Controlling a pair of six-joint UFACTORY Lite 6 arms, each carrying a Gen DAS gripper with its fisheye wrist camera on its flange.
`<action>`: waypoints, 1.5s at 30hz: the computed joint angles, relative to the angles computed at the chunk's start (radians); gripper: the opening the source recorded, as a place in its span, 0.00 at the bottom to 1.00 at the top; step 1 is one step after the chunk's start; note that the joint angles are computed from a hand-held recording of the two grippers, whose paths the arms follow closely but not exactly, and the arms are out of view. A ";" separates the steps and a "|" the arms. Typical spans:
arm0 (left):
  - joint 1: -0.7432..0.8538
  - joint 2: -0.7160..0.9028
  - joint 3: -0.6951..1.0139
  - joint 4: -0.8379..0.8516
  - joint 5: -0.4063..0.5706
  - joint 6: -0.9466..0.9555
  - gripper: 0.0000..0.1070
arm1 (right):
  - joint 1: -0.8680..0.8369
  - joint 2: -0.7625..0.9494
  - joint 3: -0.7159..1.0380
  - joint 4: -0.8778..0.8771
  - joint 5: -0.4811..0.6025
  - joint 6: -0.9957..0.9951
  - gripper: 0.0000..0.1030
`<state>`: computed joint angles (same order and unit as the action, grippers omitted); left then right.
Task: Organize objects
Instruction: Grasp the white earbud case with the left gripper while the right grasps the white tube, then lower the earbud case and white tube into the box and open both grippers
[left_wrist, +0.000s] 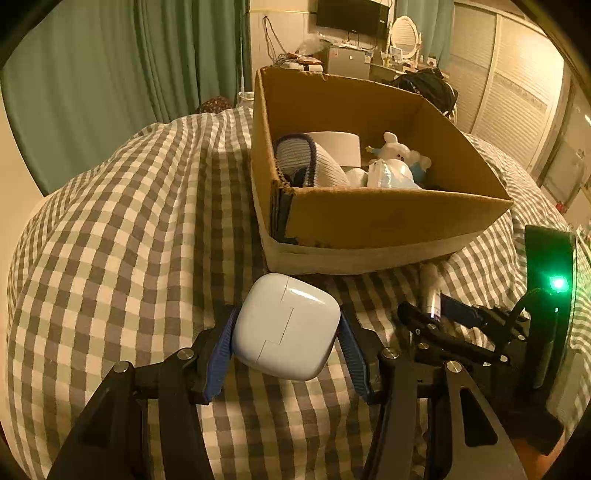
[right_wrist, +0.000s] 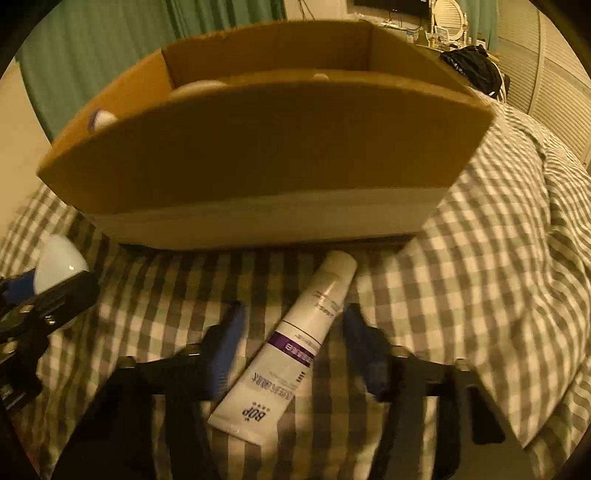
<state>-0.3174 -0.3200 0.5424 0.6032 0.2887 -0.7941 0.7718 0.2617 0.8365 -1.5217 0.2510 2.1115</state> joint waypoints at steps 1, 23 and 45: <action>-0.009 0.005 0.002 0.024 0.001 -0.026 0.51 | 0.000 0.002 -0.006 -0.039 -0.003 0.040 0.40; -0.156 -0.271 -0.119 -0.075 0.203 0.001 0.51 | 0.313 -0.512 -0.340 0.409 0.283 -0.214 0.21; -0.221 -0.282 0.271 -0.053 0.370 0.037 0.51 | 0.430 -0.722 0.023 0.508 0.627 -0.568 0.21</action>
